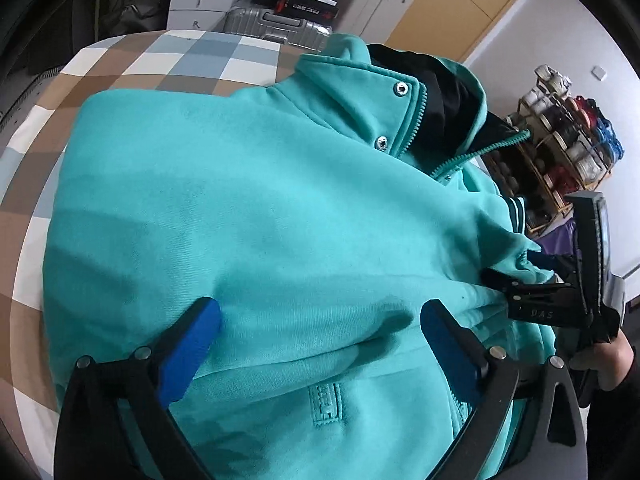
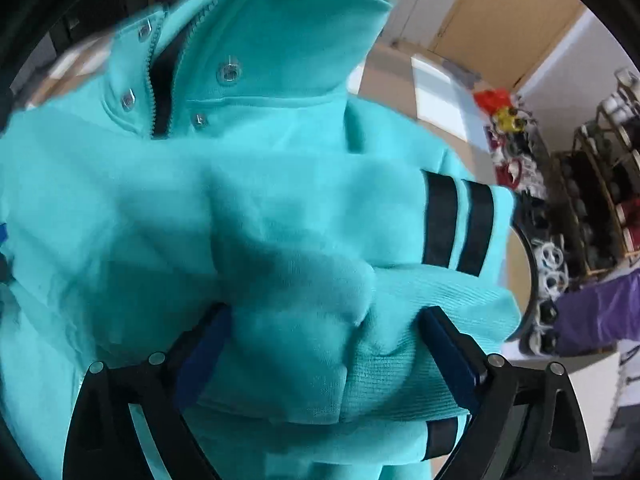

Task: Fold large clothes
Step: 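Smooth the folded hoodie with the left tool while the right tool lifts the hood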

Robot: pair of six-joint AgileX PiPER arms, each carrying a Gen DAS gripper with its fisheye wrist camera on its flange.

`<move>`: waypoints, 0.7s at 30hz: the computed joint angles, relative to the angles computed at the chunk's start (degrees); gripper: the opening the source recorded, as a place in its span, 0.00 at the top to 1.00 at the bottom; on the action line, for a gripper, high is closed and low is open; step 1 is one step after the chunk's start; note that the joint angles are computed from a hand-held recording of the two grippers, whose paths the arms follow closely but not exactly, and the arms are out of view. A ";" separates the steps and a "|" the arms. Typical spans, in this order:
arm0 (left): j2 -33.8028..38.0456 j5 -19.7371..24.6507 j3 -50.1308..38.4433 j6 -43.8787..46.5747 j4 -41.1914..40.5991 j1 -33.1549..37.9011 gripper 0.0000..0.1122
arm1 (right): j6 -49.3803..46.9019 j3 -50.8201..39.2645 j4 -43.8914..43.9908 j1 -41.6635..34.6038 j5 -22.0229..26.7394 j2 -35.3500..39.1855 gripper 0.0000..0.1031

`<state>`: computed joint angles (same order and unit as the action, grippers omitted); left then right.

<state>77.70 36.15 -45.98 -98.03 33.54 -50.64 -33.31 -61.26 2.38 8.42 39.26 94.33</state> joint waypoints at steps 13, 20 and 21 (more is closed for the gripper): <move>-11.88 -0.12 7.57 -16.88 3.73 -3.91 0.13 | -12.47 -17.74 22.99 -10.10 19.98 -3.83 0.06; -11.24 -7.65 11.04 -3.88 -1.66 2.03 0.13 | 9.62 -45.55 11.85 0.75 20.46 13.96 0.04; -11.49 -8.15 11.41 -2.69 -2.44 2.33 0.13 | 12.27 -49.68 10.30 1.75 21.68 17.40 0.04</move>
<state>66.21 28.00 -34.57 -100.72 31.11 -48.31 -21.05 -110.95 12.68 10.18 60.94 111.74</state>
